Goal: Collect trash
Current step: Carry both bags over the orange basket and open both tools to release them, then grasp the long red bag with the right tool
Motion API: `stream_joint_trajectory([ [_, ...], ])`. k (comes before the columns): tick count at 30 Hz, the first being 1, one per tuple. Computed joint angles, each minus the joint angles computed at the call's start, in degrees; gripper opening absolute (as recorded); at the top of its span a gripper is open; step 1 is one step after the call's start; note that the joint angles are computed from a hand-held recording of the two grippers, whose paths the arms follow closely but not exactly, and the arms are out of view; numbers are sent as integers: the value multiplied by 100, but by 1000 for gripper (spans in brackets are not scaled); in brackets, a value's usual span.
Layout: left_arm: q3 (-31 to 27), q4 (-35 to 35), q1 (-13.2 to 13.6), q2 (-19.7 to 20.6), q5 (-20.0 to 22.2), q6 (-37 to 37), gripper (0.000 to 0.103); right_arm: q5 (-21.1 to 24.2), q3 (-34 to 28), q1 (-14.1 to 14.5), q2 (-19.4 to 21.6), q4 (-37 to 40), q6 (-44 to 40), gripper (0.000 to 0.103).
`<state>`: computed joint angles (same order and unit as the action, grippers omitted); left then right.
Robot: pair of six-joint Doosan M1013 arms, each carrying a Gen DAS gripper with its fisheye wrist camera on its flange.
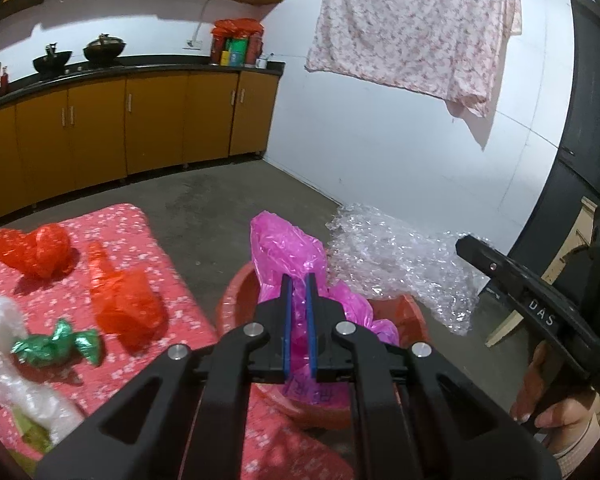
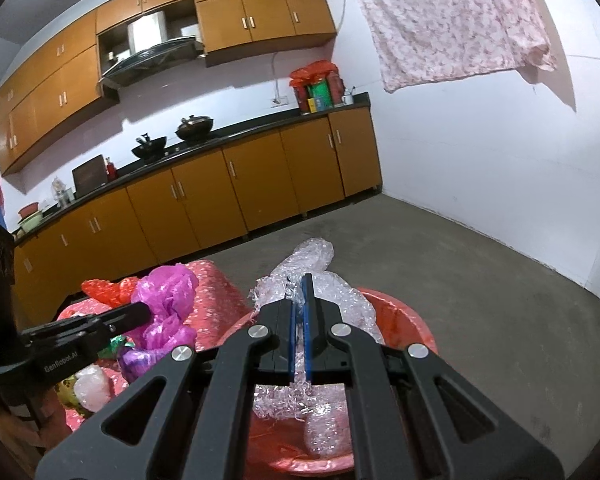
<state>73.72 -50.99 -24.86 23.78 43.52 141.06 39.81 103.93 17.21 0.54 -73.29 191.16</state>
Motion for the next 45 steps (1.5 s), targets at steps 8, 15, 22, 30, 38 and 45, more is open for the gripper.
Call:
stream_joint_trajectory([
  [8, -260, 442, -179, 258, 147, -417, 19, -168, 53, -145, 4, 119, -41, 8],
  [15, -214, 917, -150, 256, 22, -985, 51, 25, 119, -118, -16, 101, 8, 58],
  [22, 19, 768, 62, -4, -153, -946, 69, 82, 75, -39, 8, 227, -125, 70],
  [30, 343, 523, 357, -378, -328, -707, 73, -151, -77, 97, 113, 499, -485, 70],
  [38, 624, 308, 814, -702, -648, -722, 74, -439, -319, 265, 304, 752, -918, 70],
  [45, 813, 1381, 1226, -789, -1395, -1696, 77, -687, -617, 372, 562, 1171, -1560, 70],
])
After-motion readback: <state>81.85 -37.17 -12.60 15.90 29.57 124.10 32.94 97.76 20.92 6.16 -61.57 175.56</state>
